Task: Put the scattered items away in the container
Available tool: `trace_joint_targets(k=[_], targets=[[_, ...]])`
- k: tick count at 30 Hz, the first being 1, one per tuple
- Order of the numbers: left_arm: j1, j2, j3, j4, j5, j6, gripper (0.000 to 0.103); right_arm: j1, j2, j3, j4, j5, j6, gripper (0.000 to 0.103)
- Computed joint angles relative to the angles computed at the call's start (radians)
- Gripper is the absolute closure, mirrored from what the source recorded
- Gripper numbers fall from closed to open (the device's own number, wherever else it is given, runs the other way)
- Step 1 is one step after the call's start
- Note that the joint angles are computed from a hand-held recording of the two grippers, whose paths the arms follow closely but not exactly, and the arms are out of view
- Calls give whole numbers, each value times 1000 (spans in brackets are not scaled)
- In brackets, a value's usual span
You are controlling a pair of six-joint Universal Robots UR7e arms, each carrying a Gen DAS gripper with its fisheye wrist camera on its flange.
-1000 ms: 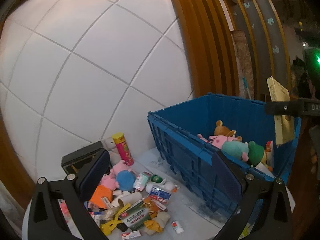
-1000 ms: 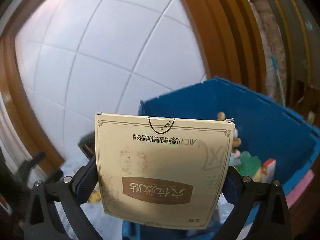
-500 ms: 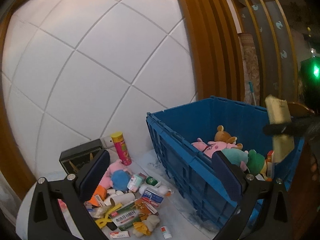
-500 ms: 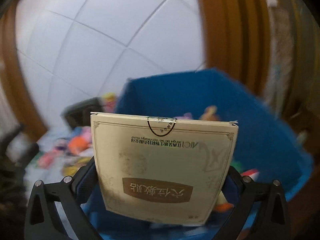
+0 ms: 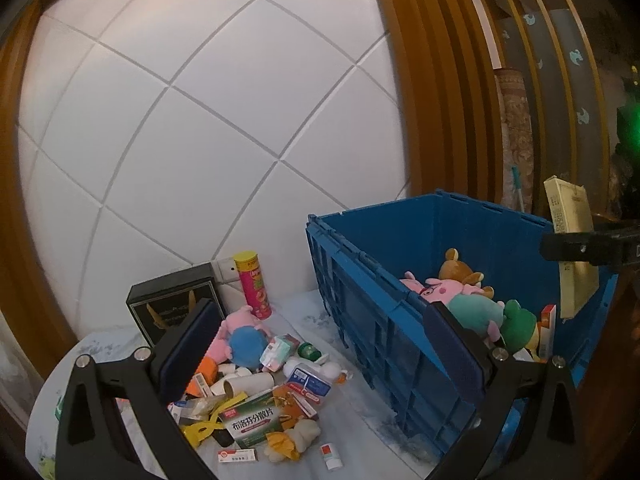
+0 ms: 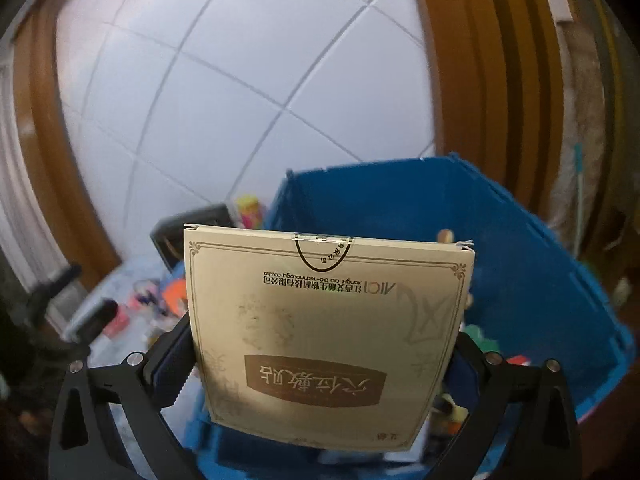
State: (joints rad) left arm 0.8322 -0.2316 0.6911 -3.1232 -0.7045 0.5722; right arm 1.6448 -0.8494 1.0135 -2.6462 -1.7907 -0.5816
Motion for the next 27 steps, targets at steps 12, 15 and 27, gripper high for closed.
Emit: trace_joint_targets(k=[12, 15, 27], targets=[[7, -17, 36, -69, 33, 2, 0, -1, -43, 74, -9, 18, 36, 0], [8, -23, 40, -122, 25, -7, 0, 5, -46, 84, -16, 11, 30, 0], [5, -3, -9, -176, 75, -7, 0, 12, -31, 69, 3, 10, 30, 0]])
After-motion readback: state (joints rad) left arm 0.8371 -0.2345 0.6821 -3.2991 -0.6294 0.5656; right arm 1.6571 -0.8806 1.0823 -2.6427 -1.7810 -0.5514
